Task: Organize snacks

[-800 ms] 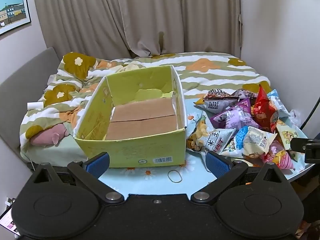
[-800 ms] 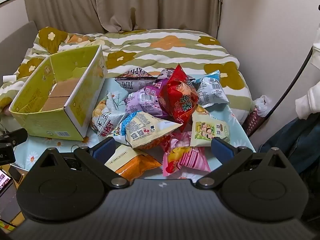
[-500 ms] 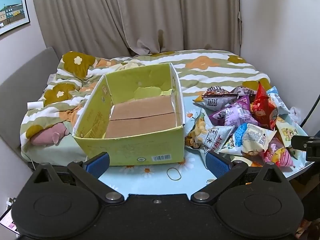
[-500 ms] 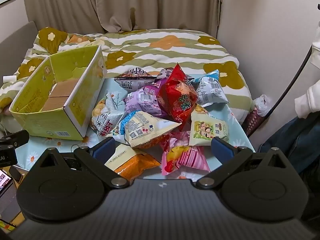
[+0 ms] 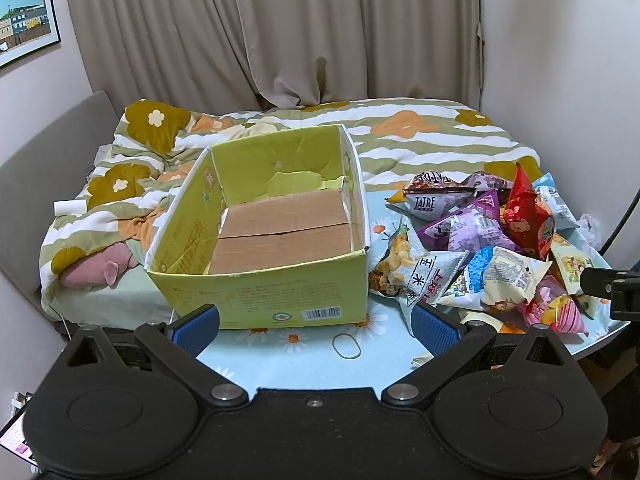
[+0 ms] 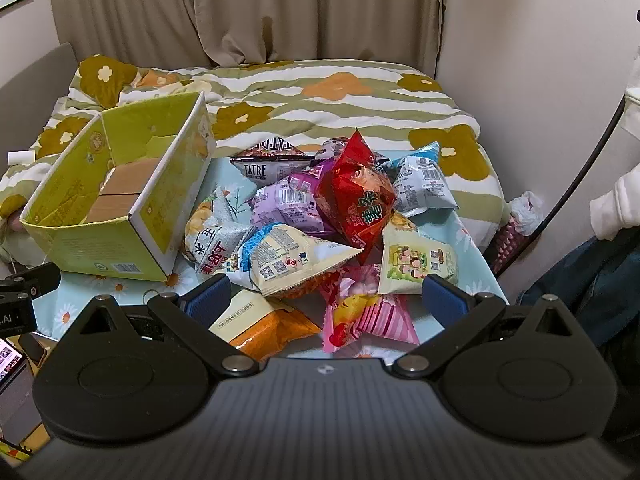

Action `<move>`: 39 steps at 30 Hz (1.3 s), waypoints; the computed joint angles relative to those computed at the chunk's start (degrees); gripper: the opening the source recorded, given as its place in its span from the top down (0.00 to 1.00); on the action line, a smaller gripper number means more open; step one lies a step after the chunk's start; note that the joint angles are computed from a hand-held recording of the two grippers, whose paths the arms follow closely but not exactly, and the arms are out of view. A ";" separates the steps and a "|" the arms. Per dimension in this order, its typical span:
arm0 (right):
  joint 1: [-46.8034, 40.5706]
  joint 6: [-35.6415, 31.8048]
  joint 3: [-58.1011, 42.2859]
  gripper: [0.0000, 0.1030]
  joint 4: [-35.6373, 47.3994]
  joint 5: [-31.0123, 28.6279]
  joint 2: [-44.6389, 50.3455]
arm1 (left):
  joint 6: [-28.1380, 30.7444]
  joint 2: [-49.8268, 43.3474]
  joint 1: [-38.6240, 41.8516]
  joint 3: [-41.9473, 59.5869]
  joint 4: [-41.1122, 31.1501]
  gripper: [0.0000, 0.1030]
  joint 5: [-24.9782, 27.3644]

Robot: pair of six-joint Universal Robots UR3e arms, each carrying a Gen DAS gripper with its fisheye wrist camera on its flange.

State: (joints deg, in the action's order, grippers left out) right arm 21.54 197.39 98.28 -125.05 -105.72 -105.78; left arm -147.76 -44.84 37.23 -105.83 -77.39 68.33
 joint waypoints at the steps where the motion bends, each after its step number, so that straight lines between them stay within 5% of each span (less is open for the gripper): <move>1: 0.11 0.05 -0.06 0.00 -0.12 -0.08 0.16 | 0.08 -0.08 0.16 0.13 -0.15 0.00 -0.11; 39: 1.56 1.34 -2.57 0.00 1.26 -1.09 2.03 | 3.13 -1.64 2.06 1.25 -2.01 0.00 -2.68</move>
